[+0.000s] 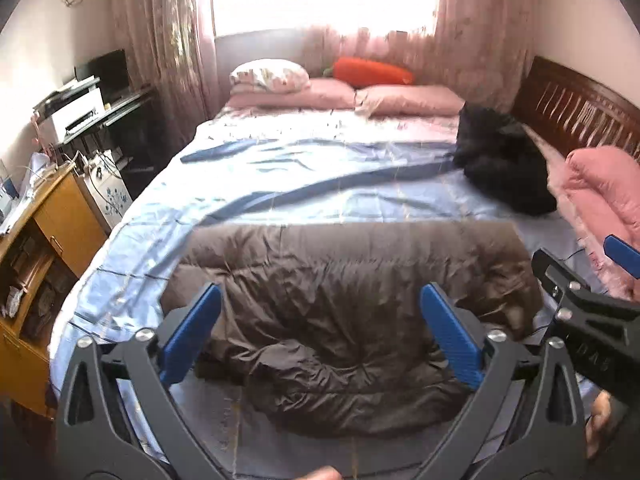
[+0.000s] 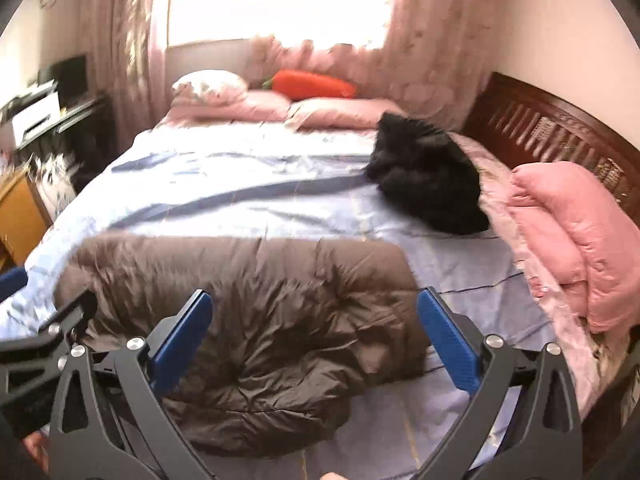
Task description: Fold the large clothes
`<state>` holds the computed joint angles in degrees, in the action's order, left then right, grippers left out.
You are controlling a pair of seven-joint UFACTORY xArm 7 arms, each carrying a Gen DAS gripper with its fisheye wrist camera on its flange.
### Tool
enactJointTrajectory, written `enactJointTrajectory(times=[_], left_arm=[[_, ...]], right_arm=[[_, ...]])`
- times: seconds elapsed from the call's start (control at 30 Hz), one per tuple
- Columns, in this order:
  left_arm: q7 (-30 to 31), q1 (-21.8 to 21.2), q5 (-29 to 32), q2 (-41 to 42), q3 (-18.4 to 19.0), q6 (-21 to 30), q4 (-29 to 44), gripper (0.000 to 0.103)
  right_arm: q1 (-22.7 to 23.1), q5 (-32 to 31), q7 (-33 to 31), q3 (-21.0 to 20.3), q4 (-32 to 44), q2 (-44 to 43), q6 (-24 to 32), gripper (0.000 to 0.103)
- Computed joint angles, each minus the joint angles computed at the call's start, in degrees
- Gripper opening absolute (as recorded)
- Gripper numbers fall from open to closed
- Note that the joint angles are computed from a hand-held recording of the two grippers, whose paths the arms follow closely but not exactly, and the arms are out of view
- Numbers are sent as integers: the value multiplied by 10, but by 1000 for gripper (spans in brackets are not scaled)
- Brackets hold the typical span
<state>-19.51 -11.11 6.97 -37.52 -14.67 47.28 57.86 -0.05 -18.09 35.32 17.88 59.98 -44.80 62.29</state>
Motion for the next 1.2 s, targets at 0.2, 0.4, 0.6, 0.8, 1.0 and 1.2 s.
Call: enactJointTrajectory(times=[0.2, 0.4, 0.6, 0.8, 1.0, 1.2], left_arm=[[1, 0, 1, -36, -12, 110, 69, 101], [-6, -5, -26, -76, -9, 118, 85, 101], [-2, 9, -26, -99, -22, 152, 108, 101], [2, 15, -38, -121, -16, 168, 116, 101], [10, 16, -51, -128, -13, 174, 120, 101], [19, 19, -56, -132, -11, 178, 122, 101]], right_arm=[[-1, 14, -9, 10, 74, -10, 85, 102], [-14, 32, 6, 16, 129, -30, 157, 102], [-17, 41, -8, 21, 144, -50, 176, 102], [-25, 49, -12, 36, 158, -56, 190, 102], [-31, 52, -16, 38, 163, -64, 196, 102], [-39, 54, -21, 41, 172, -67, 207, 102]])
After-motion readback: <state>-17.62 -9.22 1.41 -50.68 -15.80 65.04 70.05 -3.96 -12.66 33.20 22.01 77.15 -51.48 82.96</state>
